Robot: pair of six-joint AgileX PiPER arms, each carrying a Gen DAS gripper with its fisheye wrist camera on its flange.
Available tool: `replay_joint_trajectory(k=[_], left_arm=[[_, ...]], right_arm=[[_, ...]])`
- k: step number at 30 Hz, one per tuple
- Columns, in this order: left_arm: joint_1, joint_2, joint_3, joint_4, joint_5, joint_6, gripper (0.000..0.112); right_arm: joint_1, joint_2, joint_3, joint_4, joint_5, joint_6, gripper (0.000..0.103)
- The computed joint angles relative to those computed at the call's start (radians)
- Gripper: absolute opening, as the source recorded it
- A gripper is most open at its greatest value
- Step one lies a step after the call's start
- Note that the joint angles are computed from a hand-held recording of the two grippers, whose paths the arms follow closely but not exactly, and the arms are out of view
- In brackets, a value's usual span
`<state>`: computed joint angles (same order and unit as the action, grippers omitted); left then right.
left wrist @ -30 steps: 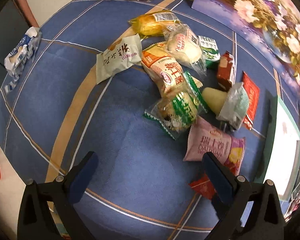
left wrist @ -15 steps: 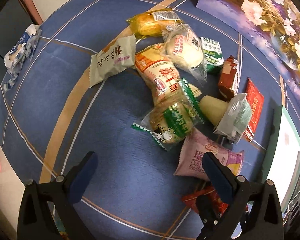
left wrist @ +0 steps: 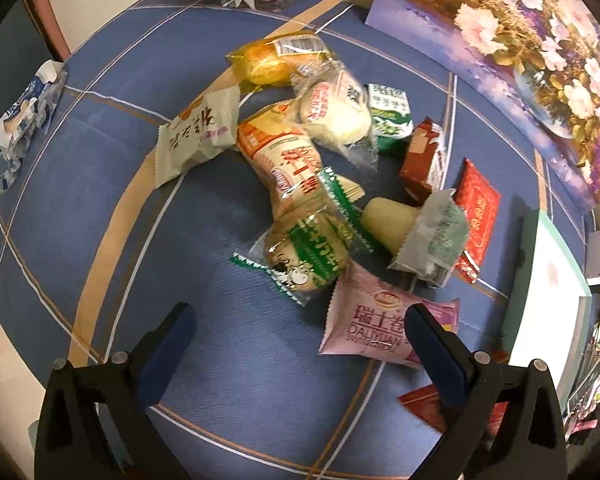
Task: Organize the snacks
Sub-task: 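Grasp the red floral snack bag with the right tool, then grasp the pink Daliyuan swiss roll with the left tool while the right tool holds the red bag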
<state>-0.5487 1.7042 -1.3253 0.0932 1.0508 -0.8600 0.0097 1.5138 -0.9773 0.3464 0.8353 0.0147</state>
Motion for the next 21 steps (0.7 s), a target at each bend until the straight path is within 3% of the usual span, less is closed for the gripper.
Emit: replay_joint_trajectory(k=[8, 12, 21], left_arm=[[-0.054, 0.052, -0.068, 0.001, -0.008, 0.029, 0.103], [-0.103, 0.13, -0.156, 0.007, 0.018, 0.039, 0.103], [-0.166, 0.334, -0.389, -0.025, 0.076, 0.077, 0.098]], right_arm=[[-0.098, -0.057, -0.011, -0.173, -0.021, 0.139, 0.06], [-0.164, -0.053, -0.005, -0.176, -0.021, 0.132, 0.06], [-0.183, -0.065, 0.006, -0.16, -0.015, 0.119, 0.06]])
